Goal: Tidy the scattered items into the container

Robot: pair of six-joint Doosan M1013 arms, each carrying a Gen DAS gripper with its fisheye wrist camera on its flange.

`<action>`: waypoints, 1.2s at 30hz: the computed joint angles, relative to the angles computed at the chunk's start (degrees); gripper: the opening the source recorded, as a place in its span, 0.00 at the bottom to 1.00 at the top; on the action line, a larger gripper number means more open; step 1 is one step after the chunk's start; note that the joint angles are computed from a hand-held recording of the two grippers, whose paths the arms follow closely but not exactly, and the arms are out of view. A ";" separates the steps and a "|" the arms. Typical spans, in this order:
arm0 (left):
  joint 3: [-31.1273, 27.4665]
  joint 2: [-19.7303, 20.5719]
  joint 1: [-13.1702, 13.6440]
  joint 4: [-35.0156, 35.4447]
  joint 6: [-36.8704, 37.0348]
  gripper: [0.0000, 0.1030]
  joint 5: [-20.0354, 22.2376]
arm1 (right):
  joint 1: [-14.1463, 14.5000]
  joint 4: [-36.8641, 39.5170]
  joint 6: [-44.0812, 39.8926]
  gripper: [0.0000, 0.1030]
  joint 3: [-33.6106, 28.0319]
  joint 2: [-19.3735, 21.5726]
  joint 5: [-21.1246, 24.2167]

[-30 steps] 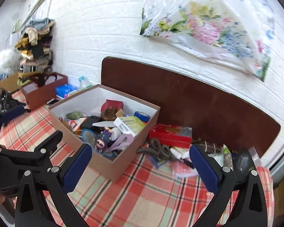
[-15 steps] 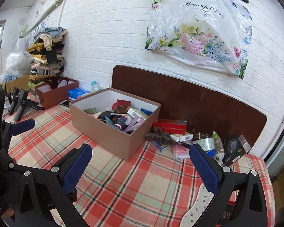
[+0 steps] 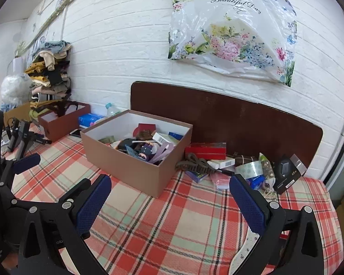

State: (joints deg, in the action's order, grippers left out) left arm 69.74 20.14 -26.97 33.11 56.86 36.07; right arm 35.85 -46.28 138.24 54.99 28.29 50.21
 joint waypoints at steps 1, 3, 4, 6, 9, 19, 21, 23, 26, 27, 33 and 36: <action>-0.06 0.11 -0.01 0.29 -0.07 1.00 0.15 | -0.05 -0.22 0.18 1.00 0.04 0.00 0.02; -0.18 0.33 0.03 -0.25 0.44 1.00 0.25 | -0.16 -0.43 0.56 1.00 0.23 -0.06 0.02; -0.19 0.40 0.05 -0.65 0.68 1.00 0.23 | -0.22 -0.45 0.88 1.00 0.41 -0.14 -0.07; -0.21 0.52 -0.03 -0.85 0.60 1.00 0.29 | -0.31 -0.39 1.05 1.00 0.63 -0.23 -0.14; -0.22 0.70 -0.07 -0.78 0.92 1.00 0.28 | -0.32 -0.32 0.69 1.00 0.69 -0.18 0.13; -0.21 0.67 0.36 -2.06 0.39 1.00 -0.97 | -0.24 -1.45 1.51 1.00 0.92 -0.26 -0.02; -0.29 0.69 0.48 -2.82 0.75 1.00 -1.11 | -0.28 -1.33 1.40 1.00 0.98 -0.35 -0.09; -0.11 0.60 0.43 -2.85 1.02 1.00 -1.63 | -0.27 -1.55 1.31 1.00 1.03 -0.39 0.04; -0.12 0.62 0.13 -2.81 1.89 1.00 -1.64 | -0.26 -1.92 1.27 1.00 1.09 -0.49 0.33; -0.17 0.67 -0.09 -2.10 1.57 1.00 -1.29 | -0.27 -1.92 1.31 1.00 1.16 -0.55 0.34; -0.01 0.79 -0.82 0.55 1.27 1.00 -1.04 | -0.33 -2.42 1.22 1.00 1.11 -0.47 0.42; 0.28 0.62 -0.86 1.05 0.72 1.00 -1.89 | -0.32 -2.43 1.28 1.00 1.14 -0.49 0.37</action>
